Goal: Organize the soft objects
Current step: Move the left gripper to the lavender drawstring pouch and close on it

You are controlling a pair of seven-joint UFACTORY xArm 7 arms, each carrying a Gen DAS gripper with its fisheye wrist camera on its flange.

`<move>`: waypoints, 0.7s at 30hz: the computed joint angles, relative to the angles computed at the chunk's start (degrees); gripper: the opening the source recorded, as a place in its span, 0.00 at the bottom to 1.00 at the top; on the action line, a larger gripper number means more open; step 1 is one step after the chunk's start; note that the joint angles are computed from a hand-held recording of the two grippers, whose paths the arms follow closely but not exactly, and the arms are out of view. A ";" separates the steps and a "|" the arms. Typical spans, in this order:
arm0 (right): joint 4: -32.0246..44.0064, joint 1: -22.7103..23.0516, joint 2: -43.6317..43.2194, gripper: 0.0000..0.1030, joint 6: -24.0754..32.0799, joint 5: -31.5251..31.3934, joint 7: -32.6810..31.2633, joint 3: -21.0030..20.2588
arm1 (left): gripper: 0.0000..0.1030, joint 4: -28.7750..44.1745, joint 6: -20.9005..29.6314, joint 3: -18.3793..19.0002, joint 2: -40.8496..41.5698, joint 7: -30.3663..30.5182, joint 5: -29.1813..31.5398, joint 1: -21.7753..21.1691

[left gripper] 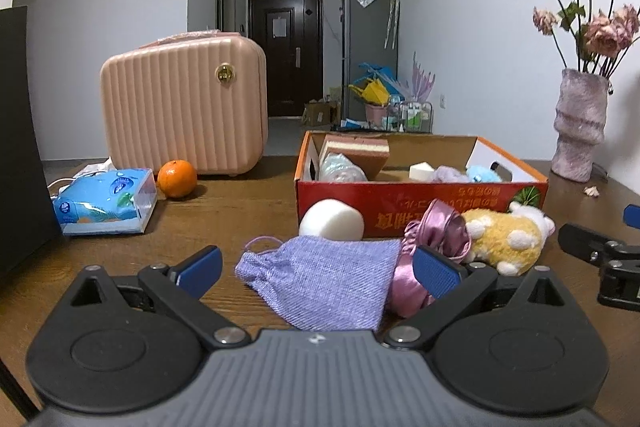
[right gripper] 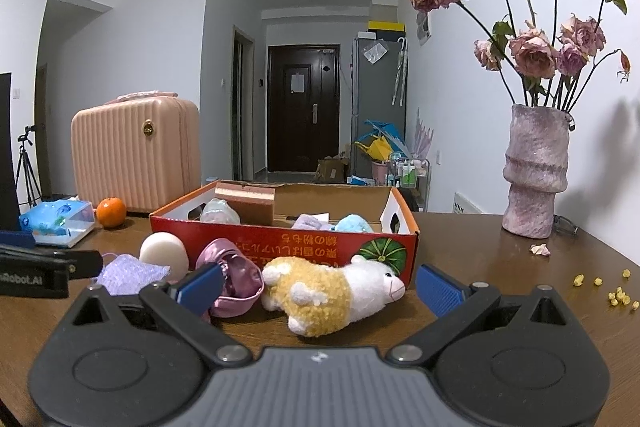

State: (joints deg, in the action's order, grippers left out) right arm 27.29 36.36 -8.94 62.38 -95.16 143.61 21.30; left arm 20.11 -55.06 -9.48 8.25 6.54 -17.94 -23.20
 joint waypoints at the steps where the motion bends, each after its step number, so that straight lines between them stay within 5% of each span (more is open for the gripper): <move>1: 0.14 -0.05 0.21 1.00 -0.21 -0.12 -0.02 -0.08 | 1.00 0.22 0.39 0.25 0.22 -0.13 0.93 0.38; 21: 6.06 -3.81 5.94 1.00 -13.48 -1.88 -1.51 -4.25 | 1.00 5.53 12.21 2.51 2.04 -4.10 17.15 7.41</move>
